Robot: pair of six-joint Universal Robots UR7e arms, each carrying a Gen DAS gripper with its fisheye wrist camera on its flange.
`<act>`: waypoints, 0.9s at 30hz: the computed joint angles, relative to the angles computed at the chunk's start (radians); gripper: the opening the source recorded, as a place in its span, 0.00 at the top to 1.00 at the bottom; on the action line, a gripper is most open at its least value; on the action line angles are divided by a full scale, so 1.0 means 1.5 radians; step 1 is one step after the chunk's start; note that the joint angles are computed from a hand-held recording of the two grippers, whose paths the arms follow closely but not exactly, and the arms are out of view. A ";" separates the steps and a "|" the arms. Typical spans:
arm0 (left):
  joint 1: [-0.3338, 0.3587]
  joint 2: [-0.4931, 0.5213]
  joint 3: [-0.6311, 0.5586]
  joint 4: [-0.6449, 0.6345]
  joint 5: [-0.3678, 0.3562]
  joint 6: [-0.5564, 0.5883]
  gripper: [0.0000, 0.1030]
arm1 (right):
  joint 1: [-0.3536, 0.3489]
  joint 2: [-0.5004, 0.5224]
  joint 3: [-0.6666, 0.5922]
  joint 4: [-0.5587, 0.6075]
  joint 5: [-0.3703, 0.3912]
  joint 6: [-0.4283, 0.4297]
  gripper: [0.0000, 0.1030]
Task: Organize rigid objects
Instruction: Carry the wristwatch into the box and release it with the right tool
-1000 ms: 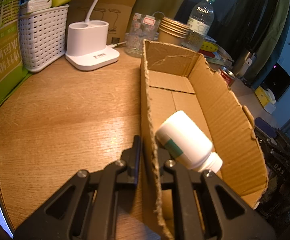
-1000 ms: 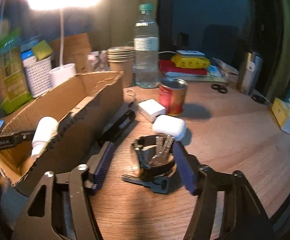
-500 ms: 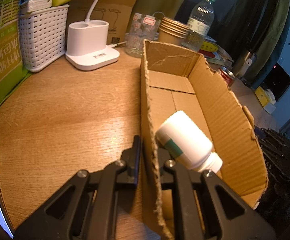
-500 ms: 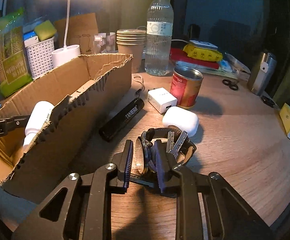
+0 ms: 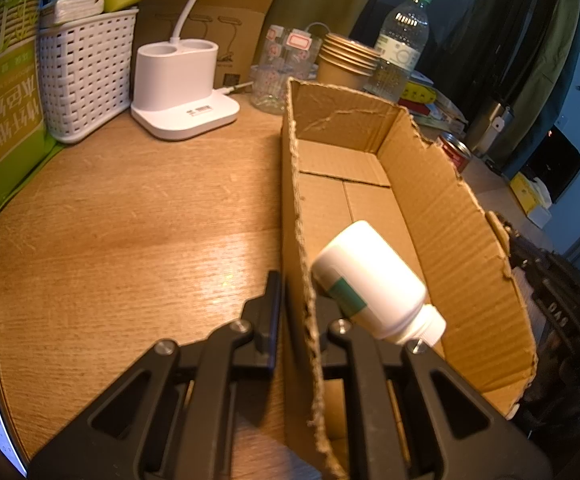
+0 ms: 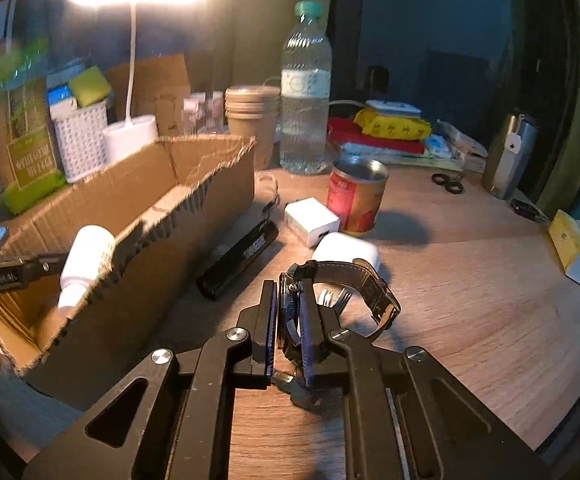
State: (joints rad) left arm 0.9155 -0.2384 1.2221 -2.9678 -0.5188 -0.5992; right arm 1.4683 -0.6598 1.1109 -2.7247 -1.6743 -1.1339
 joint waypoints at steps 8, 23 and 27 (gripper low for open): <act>0.000 0.001 -0.001 0.003 0.000 -0.002 0.91 | 0.002 -0.020 0.015 -0.005 0.031 0.012 0.89; 0.002 0.002 -0.003 0.011 -0.003 -0.005 0.91 | 0.025 -0.058 0.079 -0.005 0.097 -0.004 0.89; 0.002 0.002 -0.003 0.011 -0.002 -0.005 0.91 | 0.033 -0.060 0.091 -0.003 0.110 -0.014 0.89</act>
State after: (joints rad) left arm 0.9182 -0.2358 1.2171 -2.9513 -0.5226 -0.6073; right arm 1.5178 -0.7494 1.2477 -2.7292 -1.5099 -1.1548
